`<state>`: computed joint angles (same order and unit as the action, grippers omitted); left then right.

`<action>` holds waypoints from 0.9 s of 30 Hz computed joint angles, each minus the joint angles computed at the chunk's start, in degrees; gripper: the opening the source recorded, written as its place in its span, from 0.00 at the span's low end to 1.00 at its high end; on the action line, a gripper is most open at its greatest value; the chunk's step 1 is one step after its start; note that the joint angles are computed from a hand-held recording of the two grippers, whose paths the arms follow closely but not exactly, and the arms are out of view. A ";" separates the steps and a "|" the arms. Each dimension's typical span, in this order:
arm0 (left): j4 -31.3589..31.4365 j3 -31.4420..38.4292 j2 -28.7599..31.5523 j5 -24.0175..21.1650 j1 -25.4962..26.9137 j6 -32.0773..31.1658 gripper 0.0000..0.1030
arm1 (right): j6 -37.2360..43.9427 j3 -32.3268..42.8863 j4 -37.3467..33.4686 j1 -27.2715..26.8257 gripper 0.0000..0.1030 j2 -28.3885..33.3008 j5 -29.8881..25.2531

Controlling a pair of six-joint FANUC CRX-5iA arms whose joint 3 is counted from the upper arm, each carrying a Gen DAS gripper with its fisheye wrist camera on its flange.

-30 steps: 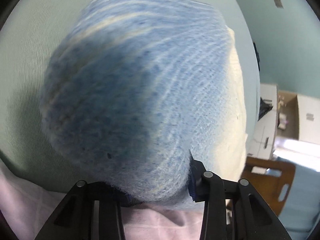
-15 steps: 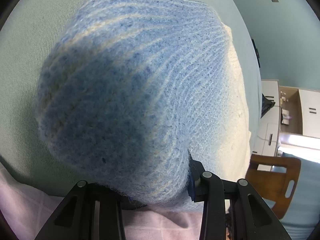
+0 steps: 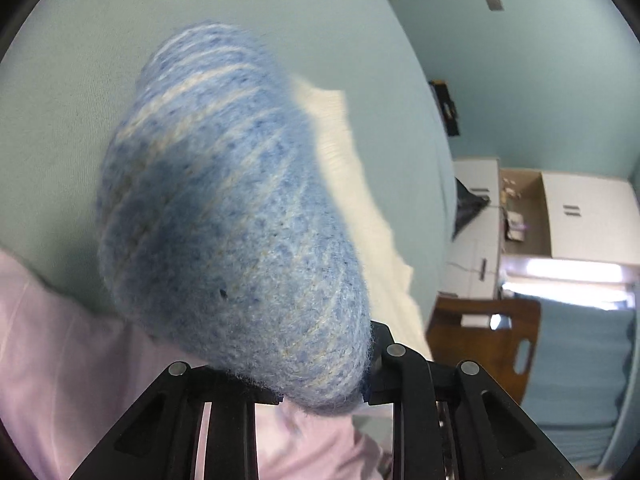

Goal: Fold small clothes

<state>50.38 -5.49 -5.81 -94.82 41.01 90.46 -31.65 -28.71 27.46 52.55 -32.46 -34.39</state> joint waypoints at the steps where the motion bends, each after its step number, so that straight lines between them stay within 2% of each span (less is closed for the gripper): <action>1: 0.32 -0.01 -0.71 -1.21 0.45 -0.46 0.23 | -1.71 -0.04 1.05 1.19 0.18 -1.17 -1.70; 5: 1.25 -2.35 -3.65 -5.31 3.54 -0.99 0.23 | -9.25 -1.52 7.87 8.17 0.18 -5.45 -8.75; 8: 1.32 -4.56 -4.95 -6.67 5.59 -0.13 0.23 | -15.02 -2.58 9.98 10.14 0.18 -6.43 -10.07; 9: 1.36 -4.83 -4.85 -6.32 5.54 0.82 0.23 | -16.53 -2.85 10.23 9.95 0.18 -5.80 -8.85; 11: 1.34 -3.87 -3.06 -5.17 4.13 2.61 0.23 | -16.63 -0.91 8.25 7.48 0.19 -2.54 -7.99; 12: 0.92 -2.88 -1.75 -6.21 4.81 2.21 0.23 | -14.87 1.03 6.57 5.24 0.19 0.28 -6.12; 13: 0.81 -1.26 0.02 -5.72 3.48 3.81 0.23 | -11.94 2.71 4.20 3.80 0.19 1.77 -6.49; 16: 0.15 6.93 6.39 -3.96 -1.42 7.05 0.24 | -6.62 6.90 -2.65 0.16 0.19 4.46 -6.52; 17: 0.25 9.14 8.35 -3.19 -3.01 9.05 0.24 | -1.94 10.74 -7.37 -2.43 0.19 7.12 -7.81; 19: -0.48 16.43 14.76 -2.49 -6.59 13.88 0.26 | 1.71 14.73 -12.08 -5.45 0.20 9.52 -9.41; 21: -0.24 21.83 20.72 -1.72 -8.94 19.81 0.31 | 8.21 20.80 -19.46 -10.63 0.21 14.49 -10.72; 22: 0.38 23.50 23.15 -1.41 -9.79 22.09 0.39 | 12.07 24.67 -24.73 -14.31 0.25 18.12 -11.15; 23: 1.34 24.66 25.32 0.09 -10.65 24.89 0.47 | 13.98 27.01 -27.77 -16.71 0.33 20.64 -11.00; 24: 0.95 25.16 25.74 2.96 -11.32 26.98 0.51 | 14.92 28.07 -29.15 -18.25 0.38 22.11 -10.16; 25: -1.67 27.19 25.78 4.57 -11.30 27.90 0.58 | 16.67 28.77 -30.00 -20.18 0.48 24.04 -7.72; 26: -4.91 30.40 26.12 4.94 -11.58 28.38 0.71 | 19.99 30.02 -31.10 -21.67 0.59 25.41 -6.94; 27: -8.02 33.64 26.23 5.47 -12.07 27.41 0.77 | 22.97 31.63 -32.20 -22.65 0.65 26.47 -7.78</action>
